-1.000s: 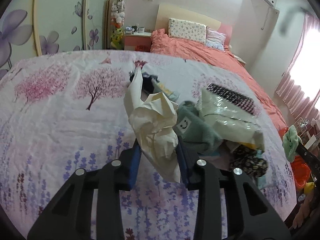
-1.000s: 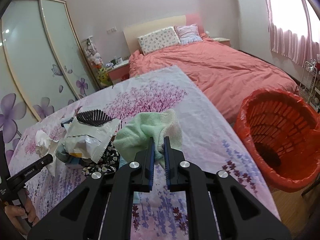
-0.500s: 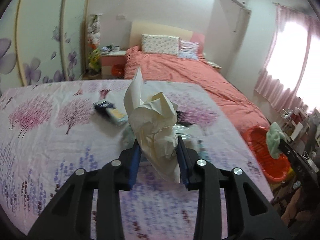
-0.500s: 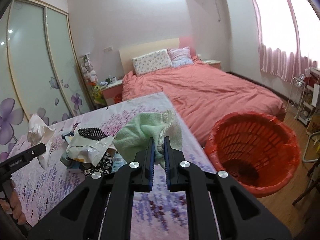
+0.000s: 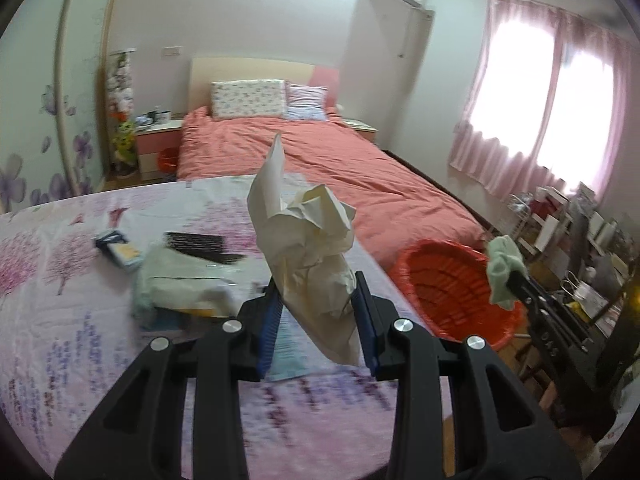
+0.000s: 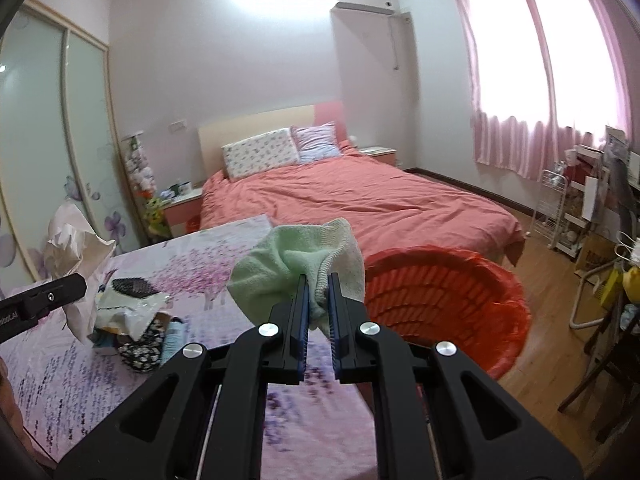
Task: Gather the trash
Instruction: 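Carry the paper and towel over the orange basket with both tools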
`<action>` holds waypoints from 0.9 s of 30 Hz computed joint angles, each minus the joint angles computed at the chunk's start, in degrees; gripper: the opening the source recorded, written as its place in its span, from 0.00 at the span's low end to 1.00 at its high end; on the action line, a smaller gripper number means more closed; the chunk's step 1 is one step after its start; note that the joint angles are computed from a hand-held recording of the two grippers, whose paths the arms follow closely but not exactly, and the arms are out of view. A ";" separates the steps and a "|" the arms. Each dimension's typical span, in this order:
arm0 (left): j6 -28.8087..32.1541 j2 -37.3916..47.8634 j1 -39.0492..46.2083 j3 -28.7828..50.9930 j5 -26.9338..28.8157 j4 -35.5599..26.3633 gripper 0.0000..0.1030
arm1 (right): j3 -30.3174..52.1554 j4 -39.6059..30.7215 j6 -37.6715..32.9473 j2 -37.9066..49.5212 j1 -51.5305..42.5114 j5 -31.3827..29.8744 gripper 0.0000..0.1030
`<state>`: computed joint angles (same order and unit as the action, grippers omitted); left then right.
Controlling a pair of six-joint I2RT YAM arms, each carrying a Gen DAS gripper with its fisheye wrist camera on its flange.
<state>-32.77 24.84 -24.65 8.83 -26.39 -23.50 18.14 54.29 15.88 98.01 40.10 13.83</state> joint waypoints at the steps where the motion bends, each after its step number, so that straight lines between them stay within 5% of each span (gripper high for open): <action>1: -1.02 2.81 -1.94 0.23 -0.99 2.24 0.34 | -0.57 0.51 0.09 -0.25 -0.87 -0.23 0.09; 14: -2.19 43.54 -10.63 5.37 2.73 38.19 0.34 | 0.58 5.32 1.32 6.62 -13.57 -6.98 0.09; 27: 3.29 75.19 -9.53 21.09 11.88 52.78 0.34 | 6.84 4.91 4.06 14.72 -23.48 -16.41 0.09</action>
